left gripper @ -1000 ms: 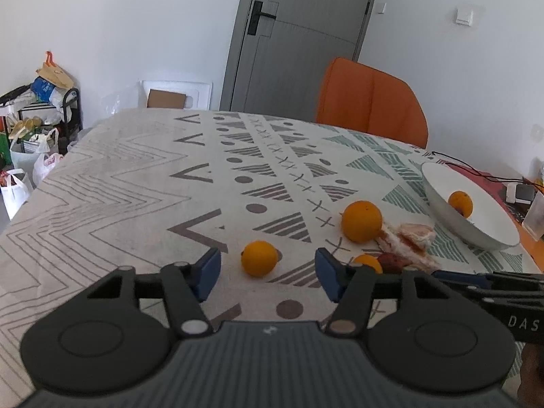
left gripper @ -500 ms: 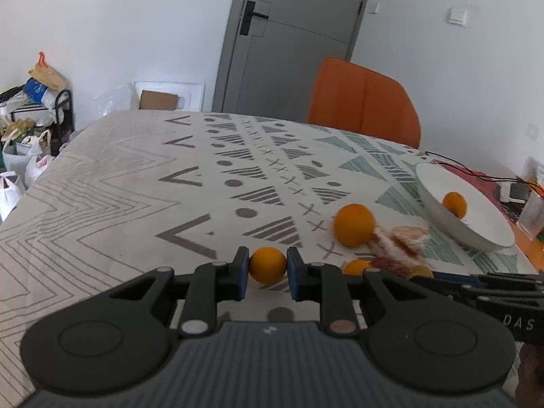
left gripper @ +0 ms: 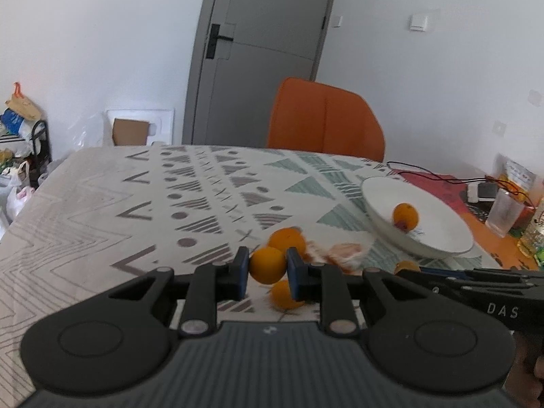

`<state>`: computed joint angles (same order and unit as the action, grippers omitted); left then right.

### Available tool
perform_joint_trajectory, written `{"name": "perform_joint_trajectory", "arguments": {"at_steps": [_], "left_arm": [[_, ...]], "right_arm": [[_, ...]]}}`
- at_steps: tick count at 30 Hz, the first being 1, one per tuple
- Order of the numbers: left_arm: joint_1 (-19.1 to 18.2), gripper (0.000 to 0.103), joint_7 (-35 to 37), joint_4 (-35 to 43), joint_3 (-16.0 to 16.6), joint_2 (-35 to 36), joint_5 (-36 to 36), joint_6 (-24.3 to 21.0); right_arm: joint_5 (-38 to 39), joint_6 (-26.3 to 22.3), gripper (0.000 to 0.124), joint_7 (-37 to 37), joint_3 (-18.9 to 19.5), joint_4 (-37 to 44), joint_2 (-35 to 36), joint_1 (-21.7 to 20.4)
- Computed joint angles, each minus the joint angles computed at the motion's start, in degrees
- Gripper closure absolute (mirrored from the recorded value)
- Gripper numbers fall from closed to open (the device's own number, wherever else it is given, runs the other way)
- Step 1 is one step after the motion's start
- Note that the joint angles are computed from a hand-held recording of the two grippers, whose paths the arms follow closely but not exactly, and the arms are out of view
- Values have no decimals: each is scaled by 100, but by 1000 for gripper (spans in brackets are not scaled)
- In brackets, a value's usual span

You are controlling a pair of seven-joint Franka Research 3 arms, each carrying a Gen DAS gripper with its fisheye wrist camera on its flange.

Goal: Organize fruits
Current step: 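Carry the small orange into the white bowl and release it while the right gripper releases its fruit there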

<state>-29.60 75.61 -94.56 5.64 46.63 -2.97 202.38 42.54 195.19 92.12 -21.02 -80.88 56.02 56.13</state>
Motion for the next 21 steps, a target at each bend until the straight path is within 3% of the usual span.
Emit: {"name": "perform_joint_trajectory", "arguments": {"at_steps": [6,21], "left_arm": [[-115,81,76,8,2,-38,-21,63],[-111,81,245,311,-293,48,151,125]], "right_arm": [[163,415,99,-311,304,-345,-246,-135],[359,1465,99,-1113,1545,-1048,-799,-978]]}}
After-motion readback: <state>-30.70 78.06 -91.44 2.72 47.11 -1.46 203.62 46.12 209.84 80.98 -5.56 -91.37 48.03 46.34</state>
